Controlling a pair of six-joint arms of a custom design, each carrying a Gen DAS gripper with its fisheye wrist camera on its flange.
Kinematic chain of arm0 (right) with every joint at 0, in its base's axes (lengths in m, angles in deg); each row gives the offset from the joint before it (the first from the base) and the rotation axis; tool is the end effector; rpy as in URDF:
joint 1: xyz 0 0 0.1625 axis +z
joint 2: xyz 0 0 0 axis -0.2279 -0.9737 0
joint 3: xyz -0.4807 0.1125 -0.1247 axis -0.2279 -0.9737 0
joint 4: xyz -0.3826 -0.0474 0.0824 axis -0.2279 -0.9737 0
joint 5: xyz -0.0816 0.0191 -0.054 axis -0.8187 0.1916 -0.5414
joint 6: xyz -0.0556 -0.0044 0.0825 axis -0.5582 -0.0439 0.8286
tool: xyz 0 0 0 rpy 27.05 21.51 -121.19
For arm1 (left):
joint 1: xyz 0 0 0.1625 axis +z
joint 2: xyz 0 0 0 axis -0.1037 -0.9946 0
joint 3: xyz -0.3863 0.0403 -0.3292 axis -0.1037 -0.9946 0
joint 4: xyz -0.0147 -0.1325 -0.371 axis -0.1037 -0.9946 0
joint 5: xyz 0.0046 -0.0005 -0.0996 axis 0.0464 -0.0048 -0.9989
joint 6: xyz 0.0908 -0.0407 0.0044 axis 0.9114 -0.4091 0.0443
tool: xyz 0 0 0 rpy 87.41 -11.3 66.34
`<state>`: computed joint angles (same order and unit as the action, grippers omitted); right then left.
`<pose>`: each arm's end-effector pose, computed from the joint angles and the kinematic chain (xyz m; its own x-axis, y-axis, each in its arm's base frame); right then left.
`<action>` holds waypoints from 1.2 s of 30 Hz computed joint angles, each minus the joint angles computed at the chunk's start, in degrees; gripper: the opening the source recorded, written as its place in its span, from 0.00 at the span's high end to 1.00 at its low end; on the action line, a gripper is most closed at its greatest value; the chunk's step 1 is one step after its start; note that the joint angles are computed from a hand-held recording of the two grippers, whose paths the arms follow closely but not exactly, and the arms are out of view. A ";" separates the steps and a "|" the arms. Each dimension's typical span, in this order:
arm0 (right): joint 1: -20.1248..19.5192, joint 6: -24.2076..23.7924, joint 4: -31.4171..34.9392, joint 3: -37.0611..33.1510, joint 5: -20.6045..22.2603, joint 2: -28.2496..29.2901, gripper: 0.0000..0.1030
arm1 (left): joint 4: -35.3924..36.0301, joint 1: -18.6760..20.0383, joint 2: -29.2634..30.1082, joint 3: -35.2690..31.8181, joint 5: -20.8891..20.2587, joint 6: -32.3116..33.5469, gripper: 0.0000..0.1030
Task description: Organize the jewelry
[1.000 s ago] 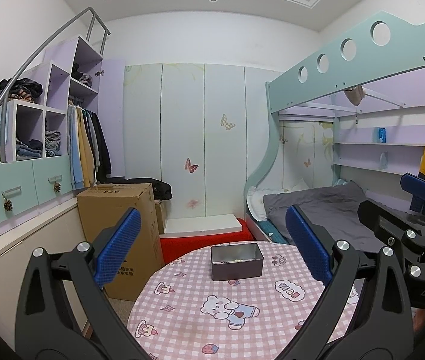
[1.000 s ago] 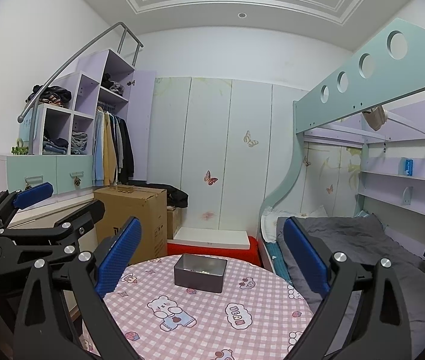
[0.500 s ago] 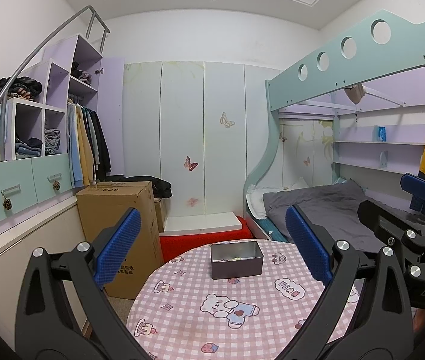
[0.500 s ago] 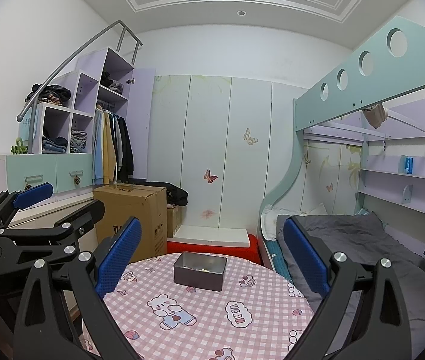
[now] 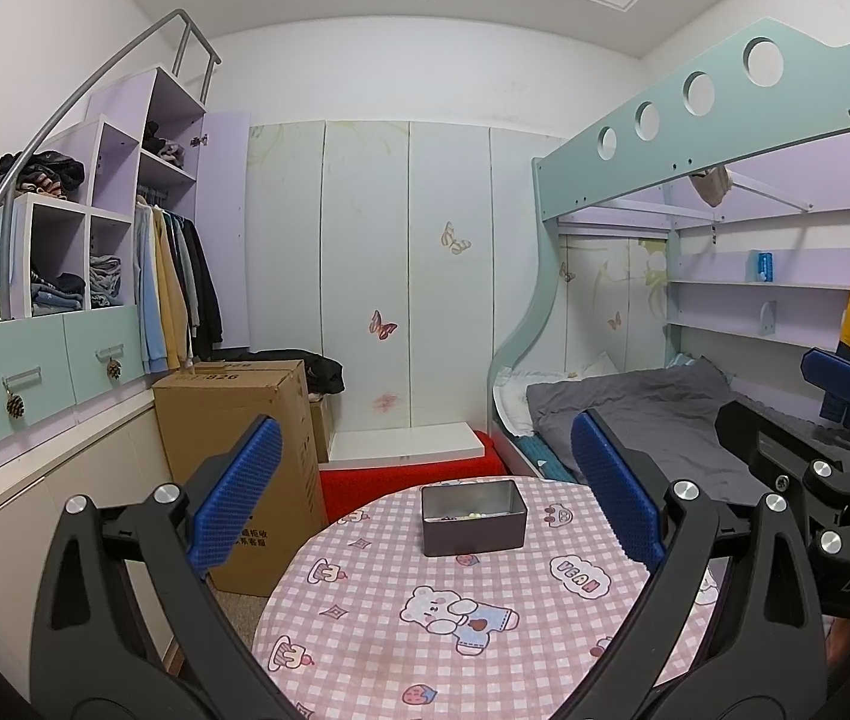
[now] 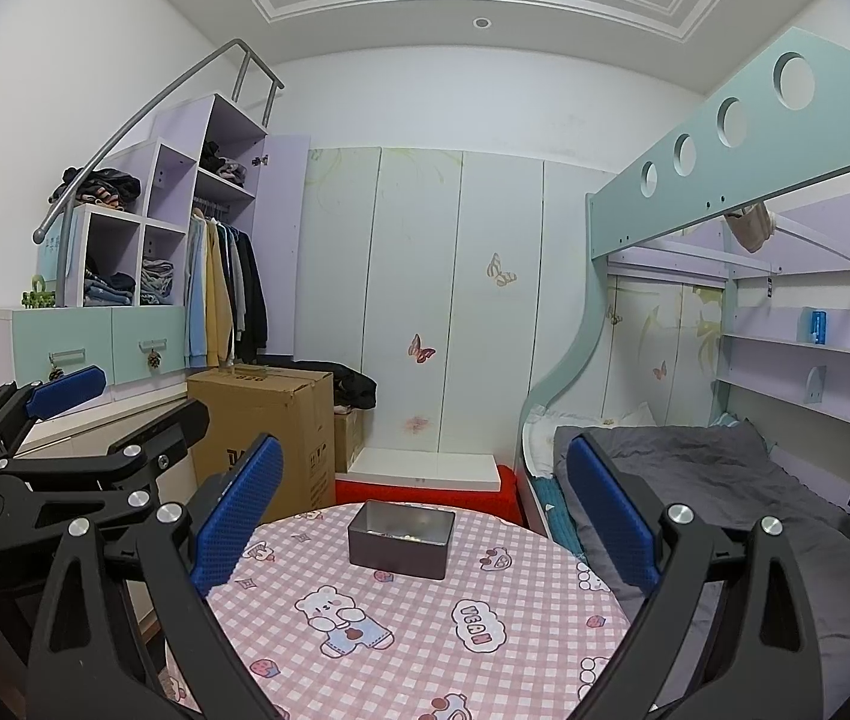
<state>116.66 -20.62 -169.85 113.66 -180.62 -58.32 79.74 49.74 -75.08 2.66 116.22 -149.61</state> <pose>0.2871 -0.7026 0.3510 -0.6594 -0.1400 0.7386 -0.7500 0.0553 -0.6591 -0.4529 -0.7174 0.2315 -0.6684 0.0927 -0.7380 0.7438 0.0787 -0.6637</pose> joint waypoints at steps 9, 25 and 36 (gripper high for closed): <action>-0.14 0.31 0.17 0.00 -0.18 0.15 0.11 | -0.02 -0.02 0.02 -0.05 -0.09 0.05 0.08; -0.24 0.51 0.27 -0.06 -0.34 0.22 0.10 | 0.31 -0.03 0.05 -0.27 -0.09 -0.09 0.08; -0.47 0.66 0.54 -0.10 -0.36 0.31 0.10 | 1.08 0.01 0.24 -0.77 -0.33 -0.51 0.08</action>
